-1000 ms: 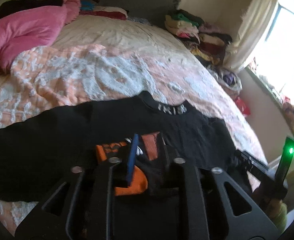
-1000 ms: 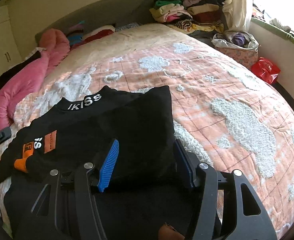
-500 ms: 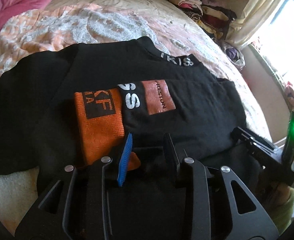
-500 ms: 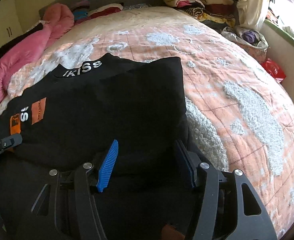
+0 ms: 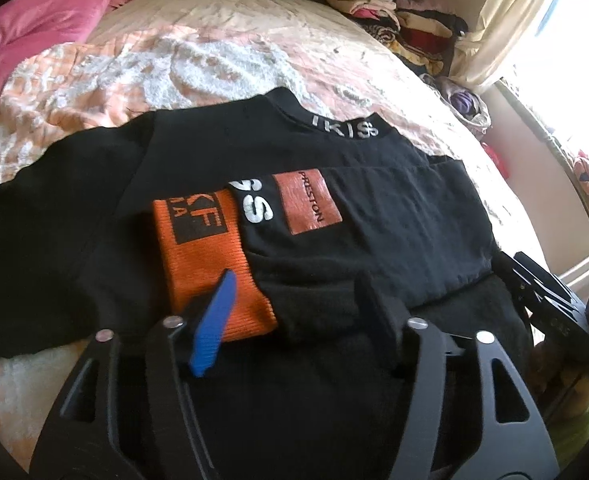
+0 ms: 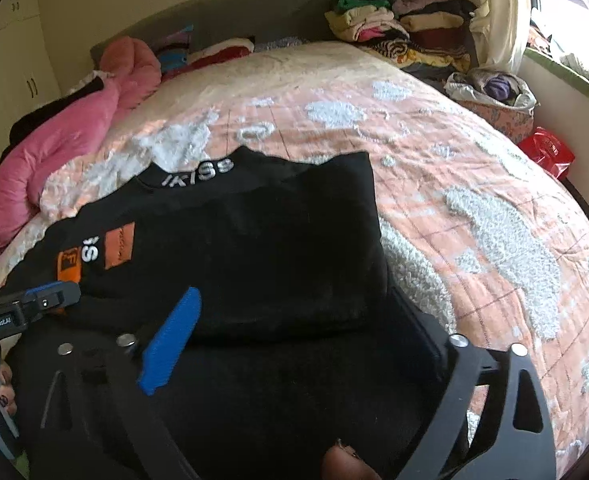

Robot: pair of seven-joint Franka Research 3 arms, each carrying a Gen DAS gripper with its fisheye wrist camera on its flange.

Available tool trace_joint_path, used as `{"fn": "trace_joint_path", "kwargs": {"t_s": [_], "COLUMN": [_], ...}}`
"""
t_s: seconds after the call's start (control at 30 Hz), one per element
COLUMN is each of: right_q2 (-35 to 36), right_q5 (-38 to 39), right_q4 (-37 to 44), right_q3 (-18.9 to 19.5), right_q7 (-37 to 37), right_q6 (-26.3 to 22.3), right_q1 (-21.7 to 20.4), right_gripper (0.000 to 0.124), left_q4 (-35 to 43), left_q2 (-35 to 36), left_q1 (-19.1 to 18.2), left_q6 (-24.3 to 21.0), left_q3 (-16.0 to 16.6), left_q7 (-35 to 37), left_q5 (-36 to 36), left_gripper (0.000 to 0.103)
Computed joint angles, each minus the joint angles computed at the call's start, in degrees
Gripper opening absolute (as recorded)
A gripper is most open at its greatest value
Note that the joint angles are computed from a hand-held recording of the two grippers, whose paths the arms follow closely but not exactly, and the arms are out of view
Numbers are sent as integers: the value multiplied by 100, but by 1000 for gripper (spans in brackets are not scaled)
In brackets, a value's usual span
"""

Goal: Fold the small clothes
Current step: 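Move the left tool to the orange cuff of the other sleeve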

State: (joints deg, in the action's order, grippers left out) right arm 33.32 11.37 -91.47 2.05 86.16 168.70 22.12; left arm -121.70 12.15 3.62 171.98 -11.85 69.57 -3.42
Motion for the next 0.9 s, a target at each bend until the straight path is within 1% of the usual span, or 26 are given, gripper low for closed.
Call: {"fn": "trace_joint_path", "kwargs": {"t_s": [0.03, 0.1, 0.13, 0.17, 0.2, 0.23, 0.3, 0.37, 0.43, 0.53, 0.6, 0.67, 0.73, 0.9], "right_q2": [-32, -94, -124, -145, -159, -177, -228, -278, -317, -374, -415, -437, -463, -519], "right_q5": [21, 65, 88, 108, 115, 128, 161, 202, 239, 279, 316, 352, 393, 506], "right_q4": [-40, -132, -182, -209, -231, -250, -311, -371, -409, -469, -510, -517, -530, -534], "right_q3": [33, 79, 118, 148, 138, 161, 190, 237, 284, 344, 410, 451, 501, 637], "right_q7": [-25, -58, -100, -138, -143, -175, -220, -279, -343, -459, -555, -637, -711, -917], "right_q6": [63, 189, 240, 269, 292, 309, 362, 411, 448, 499, 543, 542, 552, 547], "right_q1": [-18, -31, -48, -59, -37, -41, -37, -46, -55, -53, -66, -74, -70, -78], "right_gripper": [97, 98, 98, 99, 99, 99, 99, 99, 99, 99, 99, 99, 99, 99], "left_q4": [-24, -119, -161, -185, -226, -256, -313, -370, -412, -539, -594, -598, -623, -812], "left_q2": [-32, -120, -156, -179, -222, -263, -350, -436, -505, -646, -751, -872, -987, -1183], "left_q1": [-41, -203, -232, -250, -386, -521, -716, -791, -753, -675, -669, -663, -570, -176], "left_q6": [12, 113, 161, 185, 225, 229, 218, 226, 221, 348, 361, 217, 51, 39], "left_q3": [55, 273, 324, 363, 551, 739, 1034, 1195, 1215, 1258, 1356, 1455, 1406, 1154], "left_q7": [-78, -410, -526, -624, -925, -1252, -1872, -2385, -2703, -3278, -3896, -4697, -5188, -5709], "left_q5": [62, 336, 428, 513, 789, 1109, 1772, 2348, 2700, 3268, 3906, 4802, 5341, 5760], "left_gripper": [62, 73, 75, 81, 89, 93, 94, 94, 94, 94, 94, 94, 94, 94]}}
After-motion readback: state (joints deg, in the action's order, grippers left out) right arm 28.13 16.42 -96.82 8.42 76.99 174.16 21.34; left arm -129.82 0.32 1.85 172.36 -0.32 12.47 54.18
